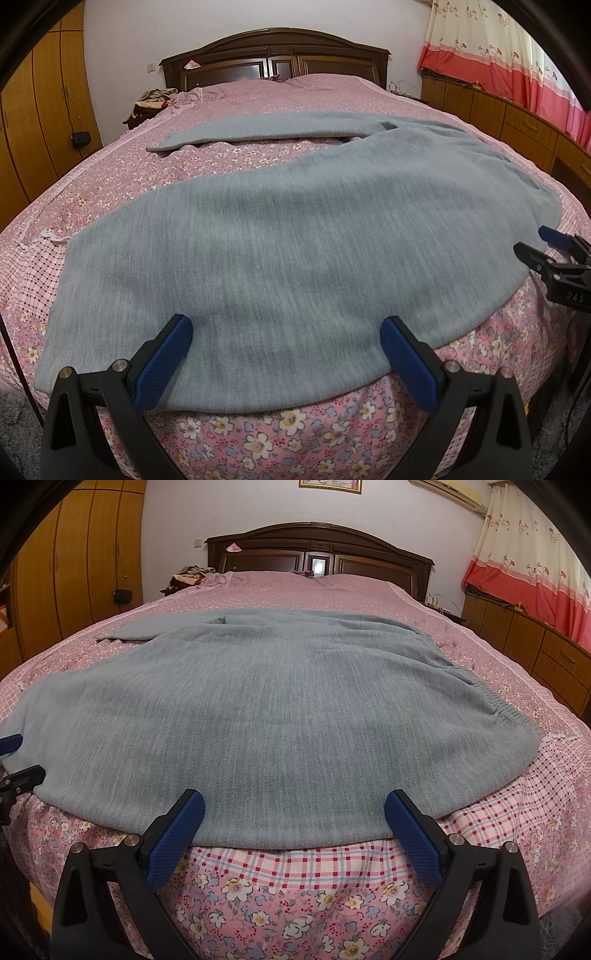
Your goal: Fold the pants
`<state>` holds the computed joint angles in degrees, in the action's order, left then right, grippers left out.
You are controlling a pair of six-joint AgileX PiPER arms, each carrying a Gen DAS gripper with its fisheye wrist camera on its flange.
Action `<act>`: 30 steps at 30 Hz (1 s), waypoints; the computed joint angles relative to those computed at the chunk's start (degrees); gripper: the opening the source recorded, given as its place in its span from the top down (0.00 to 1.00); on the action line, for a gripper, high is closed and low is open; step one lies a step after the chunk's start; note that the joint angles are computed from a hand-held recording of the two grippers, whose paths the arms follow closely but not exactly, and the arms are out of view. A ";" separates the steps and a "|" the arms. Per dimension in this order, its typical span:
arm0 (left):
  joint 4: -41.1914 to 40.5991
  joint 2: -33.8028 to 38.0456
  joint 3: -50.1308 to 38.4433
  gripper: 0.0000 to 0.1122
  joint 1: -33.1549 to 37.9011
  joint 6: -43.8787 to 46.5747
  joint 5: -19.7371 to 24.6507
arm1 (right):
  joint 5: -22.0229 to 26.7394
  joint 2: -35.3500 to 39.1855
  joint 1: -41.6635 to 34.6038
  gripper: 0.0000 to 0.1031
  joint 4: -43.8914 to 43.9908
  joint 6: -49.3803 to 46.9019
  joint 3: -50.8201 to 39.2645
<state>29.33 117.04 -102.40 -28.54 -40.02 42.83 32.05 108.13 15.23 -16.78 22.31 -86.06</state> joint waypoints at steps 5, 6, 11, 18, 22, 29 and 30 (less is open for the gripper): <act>0.03 0.00 -0.02 0.08 0.00 0.01 0.03 | -0.15 0.03 -0.05 0.03 0.04 -0.05 0.08; 0.03 0.00 -0.02 0.08 0.00 0.01 0.03 | 0.05 0.00 0.01 0.03 0.01 -0.01 -0.05; 0.29 -0.02 -0.04 0.08 -0.03 -0.17 0.00 | 0.11 -0.02 0.03 0.02 0.01 -0.01 -0.10; 0.97 -0.16 0.24 0.08 -0.20 -0.77 -0.19 | 0.13 -0.02 0.04 0.02 -0.01 0.00 -0.13; 1.06 -0.15 0.23 0.08 -0.23 -0.83 -0.18 | 0.19 -0.04 0.07 0.02 -0.06 0.04 -0.17; 2.79 -0.11 0.67 0.08 -0.50 -1.83 -0.60 | 0.16 0.03 0.03 0.02 -0.05 0.00 -0.23; 2.82 -0.09 0.66 0.08 -0.51 -1.85 -0.60 | 0.20 0.02 0.04 0.02 -0.07 0.00 -0.25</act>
<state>32.15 116.95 -101.74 -29.05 -41.87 42.24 32.25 108.15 15.26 -16.85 22.31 -86.32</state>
